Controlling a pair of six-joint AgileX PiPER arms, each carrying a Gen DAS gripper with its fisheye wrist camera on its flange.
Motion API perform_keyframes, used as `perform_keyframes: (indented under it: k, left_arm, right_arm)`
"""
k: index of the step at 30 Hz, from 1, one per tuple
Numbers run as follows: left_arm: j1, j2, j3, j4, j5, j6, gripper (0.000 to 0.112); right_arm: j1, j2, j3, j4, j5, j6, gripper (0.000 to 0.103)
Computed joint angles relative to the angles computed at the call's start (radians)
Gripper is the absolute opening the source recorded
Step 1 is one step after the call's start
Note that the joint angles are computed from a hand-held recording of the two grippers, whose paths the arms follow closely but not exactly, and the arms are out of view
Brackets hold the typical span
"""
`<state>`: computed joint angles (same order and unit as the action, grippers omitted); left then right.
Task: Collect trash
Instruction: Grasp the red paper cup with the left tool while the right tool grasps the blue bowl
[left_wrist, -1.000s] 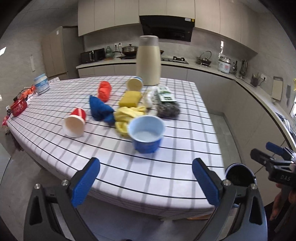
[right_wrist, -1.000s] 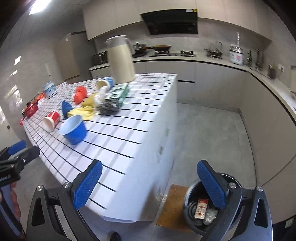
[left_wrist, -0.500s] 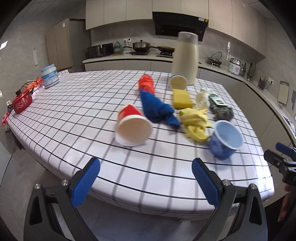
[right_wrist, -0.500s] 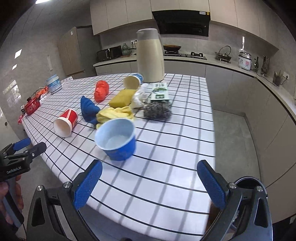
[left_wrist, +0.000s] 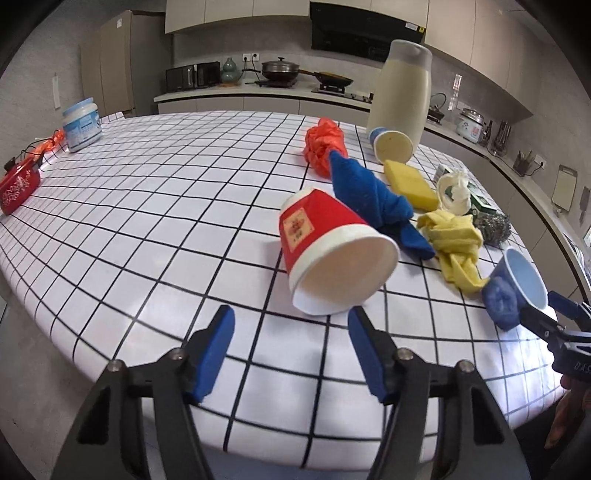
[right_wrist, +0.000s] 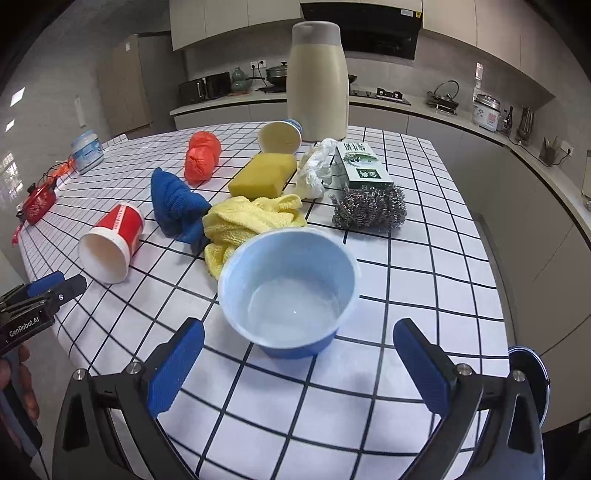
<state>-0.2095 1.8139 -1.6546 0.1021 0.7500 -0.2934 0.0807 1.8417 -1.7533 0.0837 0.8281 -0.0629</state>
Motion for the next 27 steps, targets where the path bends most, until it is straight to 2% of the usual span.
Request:
perform_keyframes:
  k: [3, 7, 9, 10, 11, 12, 13, 18, 27]
  left_arm:
    - [0.028, 0.044, -0.04, -0.052, 0.003, 0.058, 0.054]
    - [0.05, 0.104, -0.103, -0.111, 0.02, 0.116, 0.037]
    - [0.055, 0.128, -0.133, -0.125, 0.02, 0.133, 0.032]
    - [0.056, 0.141, -0.153, -0.13, 0.026, 0.142, 0.023]
    - [0.06, 0.15, -0.165, -0.144, 0.027, 0.155, 0.013]
    - [0.068, 0.151, -0.169, -0.174, 0.02, 0.177, 0.011]
    - [0.071, 0.149, -0.171, -0.186, 0.014, 0.184, 0.007]
    - [0.065, 0.125, -0.165, -0.221, -0.009, 0.224, 0.006]
    - [0.021, 0.114, -0.217, -0.25, 0.012, 0.251, 0.004]
  right_arm:
    - [0.012, 0.043, -0.039, -0.036, 0.008, 0.04, 0.103]
    - [0.019, 0.106, -0.099, -0.085, 0.014, 0.096, 0.102]
    - [0.017, 0.13, -0.13, -0.089, 0.021, 0.105, 0.1]
    - [0.016, 0.146, -0.149, -0.09, 0.024, 0.107, 0.097]
    - [0.014, 0.159, -0.17, -0.082, 0.035, 0.101, 0.089]
    - [0.007, 0.167, -0.184, -0.052, 0.042, 0.081, 0.08]
    - [0.006, 0.167, -0.184, -0.049, 0.036, 0.08, 0.078]
    - [0.0, 0.139, -0.152, -0.047, 0.012, 0.078, 0.077]
    - [-0.044, 0.064, -0.089, -0.016, -0.014, 0.057, 0.077]
